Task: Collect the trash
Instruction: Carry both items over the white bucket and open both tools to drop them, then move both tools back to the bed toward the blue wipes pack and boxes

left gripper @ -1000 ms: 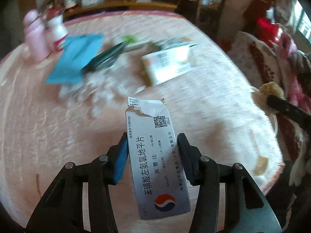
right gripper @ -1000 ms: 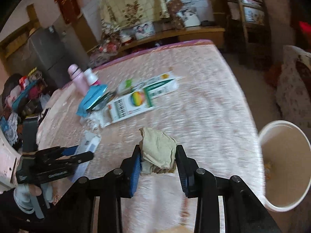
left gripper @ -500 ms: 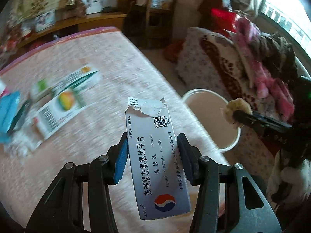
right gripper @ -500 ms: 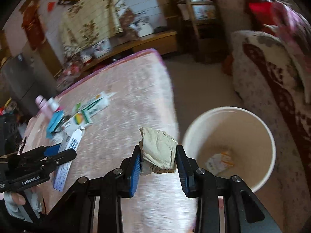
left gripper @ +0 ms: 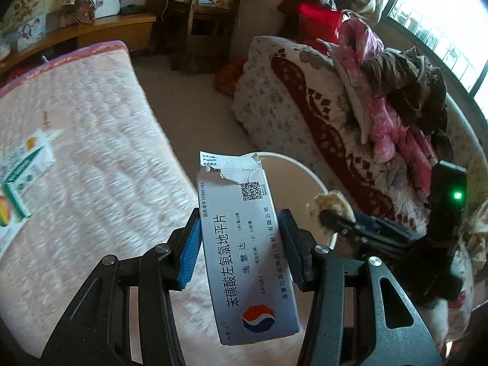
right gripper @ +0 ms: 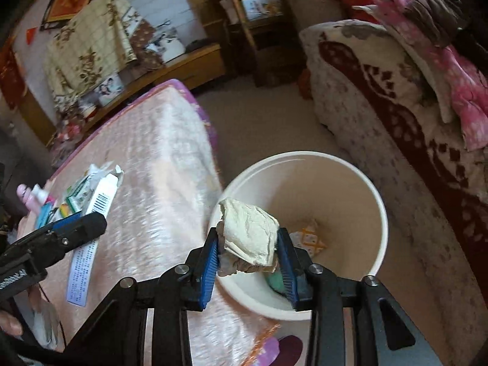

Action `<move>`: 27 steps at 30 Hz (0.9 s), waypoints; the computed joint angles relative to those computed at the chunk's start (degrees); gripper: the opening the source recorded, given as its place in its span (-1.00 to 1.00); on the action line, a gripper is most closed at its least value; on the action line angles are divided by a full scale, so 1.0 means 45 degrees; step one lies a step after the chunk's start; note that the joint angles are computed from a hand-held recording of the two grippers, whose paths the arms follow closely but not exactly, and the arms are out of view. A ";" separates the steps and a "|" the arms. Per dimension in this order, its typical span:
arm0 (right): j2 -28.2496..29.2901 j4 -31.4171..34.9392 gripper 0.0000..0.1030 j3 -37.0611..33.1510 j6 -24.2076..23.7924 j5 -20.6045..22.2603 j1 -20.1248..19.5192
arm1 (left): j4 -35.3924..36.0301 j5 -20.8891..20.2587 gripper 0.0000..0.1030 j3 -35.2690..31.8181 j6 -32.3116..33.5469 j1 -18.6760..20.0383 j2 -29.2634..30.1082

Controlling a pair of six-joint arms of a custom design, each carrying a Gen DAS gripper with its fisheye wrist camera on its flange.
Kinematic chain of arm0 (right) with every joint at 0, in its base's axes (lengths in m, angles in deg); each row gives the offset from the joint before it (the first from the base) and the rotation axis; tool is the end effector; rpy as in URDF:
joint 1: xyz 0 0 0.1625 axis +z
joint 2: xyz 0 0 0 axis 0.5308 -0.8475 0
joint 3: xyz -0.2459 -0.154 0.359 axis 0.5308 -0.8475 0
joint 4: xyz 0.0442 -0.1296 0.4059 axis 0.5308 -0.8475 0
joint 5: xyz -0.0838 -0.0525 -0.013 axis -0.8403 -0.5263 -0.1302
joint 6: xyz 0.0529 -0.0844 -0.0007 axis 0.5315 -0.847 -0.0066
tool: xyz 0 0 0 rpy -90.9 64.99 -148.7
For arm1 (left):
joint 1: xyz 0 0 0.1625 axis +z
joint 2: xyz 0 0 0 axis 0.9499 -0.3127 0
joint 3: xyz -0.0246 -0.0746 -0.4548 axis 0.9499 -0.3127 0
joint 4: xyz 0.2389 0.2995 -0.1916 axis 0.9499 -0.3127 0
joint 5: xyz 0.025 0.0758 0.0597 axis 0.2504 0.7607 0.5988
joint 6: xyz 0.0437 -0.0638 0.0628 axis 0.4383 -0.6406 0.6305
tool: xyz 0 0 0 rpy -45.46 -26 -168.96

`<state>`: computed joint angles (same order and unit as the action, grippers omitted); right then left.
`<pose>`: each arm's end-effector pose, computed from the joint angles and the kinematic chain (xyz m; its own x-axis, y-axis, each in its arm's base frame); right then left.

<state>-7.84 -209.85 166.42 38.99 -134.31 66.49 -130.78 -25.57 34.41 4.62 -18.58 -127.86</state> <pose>0.1337 -0.4639 0.1864 -0.7825 0.4540 0.4261 -0.0188 0.6668 -0.7450 -0.2565 -0.6014 0.0731 -0.6865 0.6887 -0.2335 0.7206 0.6873 -0.0912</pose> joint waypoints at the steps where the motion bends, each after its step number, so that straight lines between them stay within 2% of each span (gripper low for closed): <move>1: -0.0026 -0.0119 -0.16 0.0029 0.0028 0.0000 -0.0127 | 0.0003 -0.0109 -0.07 -0.0104 -0.0066 0.0004 0.0134; 4: -0.0056 -0.0507 -0.10 0.0114 0.0073 0.0005 -0.0380 | 0.0018 -0.0554 -0.06 -0.0429 -0.0285 0.0000 0.0600; 6: -0.0048 -0.0648 0.05 0.0112 0.0127 -0.0184 -0.0448 | 0.0028 -0.0883 -0.04 -0.0581 -0.0128 0.0015 0.0830; 8: -0.0099 -0.1006 0.24 0.0259 0.0162 0.0039 -0.0526 | 0.0063 -0.1056 0.14 -0.0656 0.0038 0.0019 0.0964; 9: -0.0100 -0.1103 0.26 0.0290 0.0162 0.0033 -0.0546 | 0.0021 -0.1121 0.25 -0.0653 0.0030 0.0032 0.0992; 11: -0.0080 -0.1257 0.27 0.0327 0.0155 -0.0065 -0.0584 | -0.0044 -0.1146 0.26 -0.0629 -0.0035 0.0074 0.1011; 14: -0.0137 -0.1266 0.27 0.0388 0.0229 0.0048 -0.0641 | -0.0223 -0.0836 0.26 -0.0491 -0.0018 0.0091 0.0934; 19: 0.0024 -0.1254 0.27 0.0316 0.0064 0.0129 -0.0559 | -0.0971 0.0280 0.26 -0.0032 0.0333 0.0032 0.0635; 27: 0.0500 -0.0917 0.27 -0.0140 -0.0132 -0.0198 -0.0052 | -0.1959 0.1499 0.26 0.0586 0.0683 0.0137 0.0029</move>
